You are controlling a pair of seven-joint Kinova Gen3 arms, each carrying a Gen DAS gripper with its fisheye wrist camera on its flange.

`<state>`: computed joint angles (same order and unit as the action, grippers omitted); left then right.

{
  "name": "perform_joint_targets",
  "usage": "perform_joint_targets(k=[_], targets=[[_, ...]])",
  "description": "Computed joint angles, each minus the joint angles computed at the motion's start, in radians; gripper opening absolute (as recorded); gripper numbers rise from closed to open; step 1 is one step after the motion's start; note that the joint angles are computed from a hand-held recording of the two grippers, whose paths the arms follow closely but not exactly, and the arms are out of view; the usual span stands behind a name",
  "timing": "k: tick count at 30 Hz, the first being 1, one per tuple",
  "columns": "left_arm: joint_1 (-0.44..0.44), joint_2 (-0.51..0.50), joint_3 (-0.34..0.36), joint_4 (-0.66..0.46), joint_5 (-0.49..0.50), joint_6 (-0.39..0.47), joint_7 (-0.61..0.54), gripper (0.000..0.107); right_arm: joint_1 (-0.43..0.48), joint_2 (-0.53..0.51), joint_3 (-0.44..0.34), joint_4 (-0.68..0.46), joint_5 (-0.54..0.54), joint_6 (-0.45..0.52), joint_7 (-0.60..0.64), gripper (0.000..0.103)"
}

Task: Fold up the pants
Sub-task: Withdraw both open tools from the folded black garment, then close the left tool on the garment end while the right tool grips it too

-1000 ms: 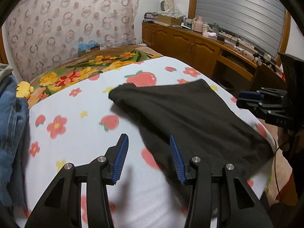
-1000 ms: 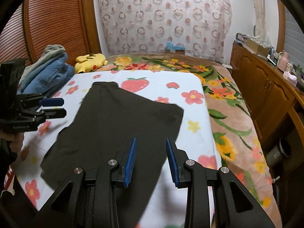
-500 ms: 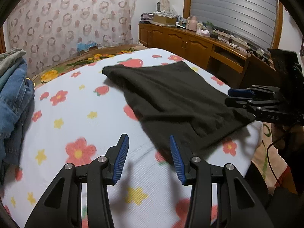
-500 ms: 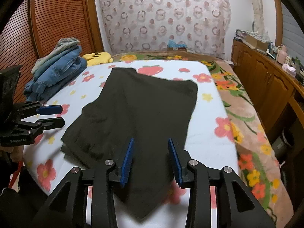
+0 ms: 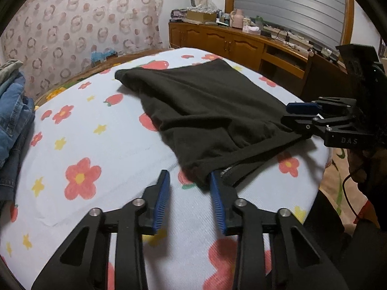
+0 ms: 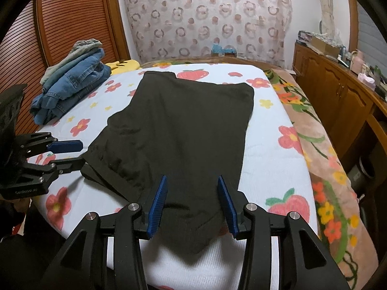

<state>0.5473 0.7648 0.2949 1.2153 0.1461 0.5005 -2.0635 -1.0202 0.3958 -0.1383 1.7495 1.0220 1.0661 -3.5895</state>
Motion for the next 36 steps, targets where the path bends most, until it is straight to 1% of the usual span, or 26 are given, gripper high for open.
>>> perform_joint_targets(k=[5, 8, 9, 10, 13, 16, 19, 21, 26, 31, 32, 35, 36], targets=[[0.002, 0.006, 0.005, -0.004, 0.001, -0.008, -0.004, 0.029, -0.003, 0.005, 0.001, -0.007, -0.003, 0.005, 0.005, 0.046], [-0.015, 0.006, 0.034, 0.002, 0.014, -0.006, -0.031, 0.013, -0.004, 0.004, 0.002, -0.003, 0.0, 0.002, -0.001, 0.046], [-0.026, 0.004, 0.048, 0.006, 0.024, -0.004, -0.045, 0.009, -0.005, 0.005, 0.002, -0.003, 0.001, 0.003, -0.003, 0.046], [-0.025, -0.002, 0.046, 0.015, 0.029, -0.014, -0.046, 0.009, -0.005, 0.004, 0.002, -0.002, 0.002, 0.003, -0.004, 0.047], [-0.049, -0.031, 0.068, 0.059, 0.055, -0.042, -0.061, 0.006, -0.004, 0.001, 0.002, 0.006, 0.006, -0.001, -0.015, 0.047], [-0.097, -0.084, 0.115, 0.15, 0.094, -0.108, -0.094, 0.004, -0.003, 0.0, 0.001, 0.008, 0.008, 0.0, -0.021, 0.047], [-0.117, -0.12, 0.131, 0.214, 0.11, -0.146, -0.102, 0.003, -0.005, 0.001, -0.001, 0.007, 0.009, 0.003, -0.022, 0.047], [-0.112, -0.13, 0.12, 0.232, 0.106, -0.137, -0.094, 0.003, -0.007, 0.001, -0.002, 0.01, 0.014, 0.001, -0.029, 0.047], [-0.07, -0.114, 0.059, 0.215, 0.081, -0.113, -0.037, 0.003, -0.005, -0.004, -0.004, 0.022, 0.023, -0.009, -0.042, 0.047], [-0.076, -0.108, 0.065, 0.2, 0.072, -0.1, -0.026, 0.004, -0.012, -0.005, -0.01, 0.018, 0.018, 0.005, -0.042, 0.047], [-0.075, -0.108, 0.063, 0.199, 0.07, -0.101, -0.024, 0.005, -0.013, -0.005, -0.011, 0.017, 0.017, 0.008, -0.042, 0.047], [-0.08, -0.112, 0.061, 0.199, 0.07, -0.105, -0.013, 0.014, -0.021, -0.005, -0.014, 0.013, 0.013, 0.021, -0.041, 0.047], [-0.081, -0.113, 0.061, 0.196, 0.069, -0.105, -0.01, 0.02, -0.023, -0.006, -0.015, 0.013, 0.011, 0.025, -0.041, 0.047]])
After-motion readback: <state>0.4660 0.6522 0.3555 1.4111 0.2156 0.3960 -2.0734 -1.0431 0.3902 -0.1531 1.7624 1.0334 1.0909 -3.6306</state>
